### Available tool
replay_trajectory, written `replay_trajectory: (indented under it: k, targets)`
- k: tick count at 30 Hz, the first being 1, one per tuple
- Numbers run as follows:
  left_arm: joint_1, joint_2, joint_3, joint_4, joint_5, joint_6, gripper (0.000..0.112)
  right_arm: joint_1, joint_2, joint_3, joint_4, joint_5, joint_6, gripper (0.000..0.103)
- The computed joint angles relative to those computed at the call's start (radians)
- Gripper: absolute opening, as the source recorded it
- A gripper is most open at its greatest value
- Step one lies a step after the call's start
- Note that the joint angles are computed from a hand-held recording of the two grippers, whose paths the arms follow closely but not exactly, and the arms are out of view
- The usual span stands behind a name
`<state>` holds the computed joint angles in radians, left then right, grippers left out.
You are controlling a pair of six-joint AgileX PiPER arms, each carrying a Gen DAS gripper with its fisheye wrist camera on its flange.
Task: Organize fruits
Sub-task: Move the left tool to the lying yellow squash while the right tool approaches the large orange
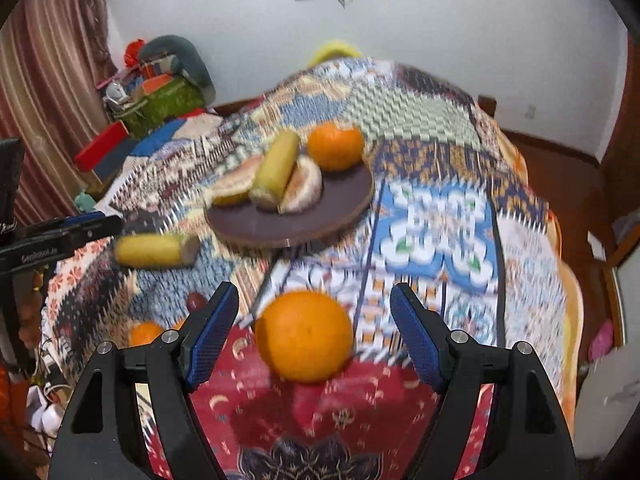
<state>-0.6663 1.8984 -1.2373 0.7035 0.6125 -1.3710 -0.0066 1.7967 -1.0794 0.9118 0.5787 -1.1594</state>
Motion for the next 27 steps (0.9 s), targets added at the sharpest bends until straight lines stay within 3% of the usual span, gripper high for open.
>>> replay_trajectory:
  k: [7, 15, 22, 25, 27]
  targets:
    - [0.028, 0.064, -0.011, -0.061, -0.033, 0.099, 0.060, 0.017, -0.003, 0.080, -0.019, -0.062, -0.015, 0.076]
    - [0.057, 0.143, -0.158, -0.139, 0.022, 0.268, 0.061, 0.029, 0.023, 0.077, -0.045, -0.064, 0.002, 0.076]
    - [0.071, 0.149, -0.206, -0.113, 0.039, 0.281, 0.061, 0.030, 0.042, 0.066, -0.030, -0.054, -0.012, 0.076]
    - [0.081, 0.168, -0.247, -0.145, 0.033, 0.331, 0.071, 0.028, 0.048, 0.057, -0.026, -0.048, -0.008, 0.076]
    - [0.090, 0.201, -0.293, -0.185, 0.045, 0.392, 0.071, 0.023, 0.052, 0.051, -0.022, -0.036, -0.003, 0.076]
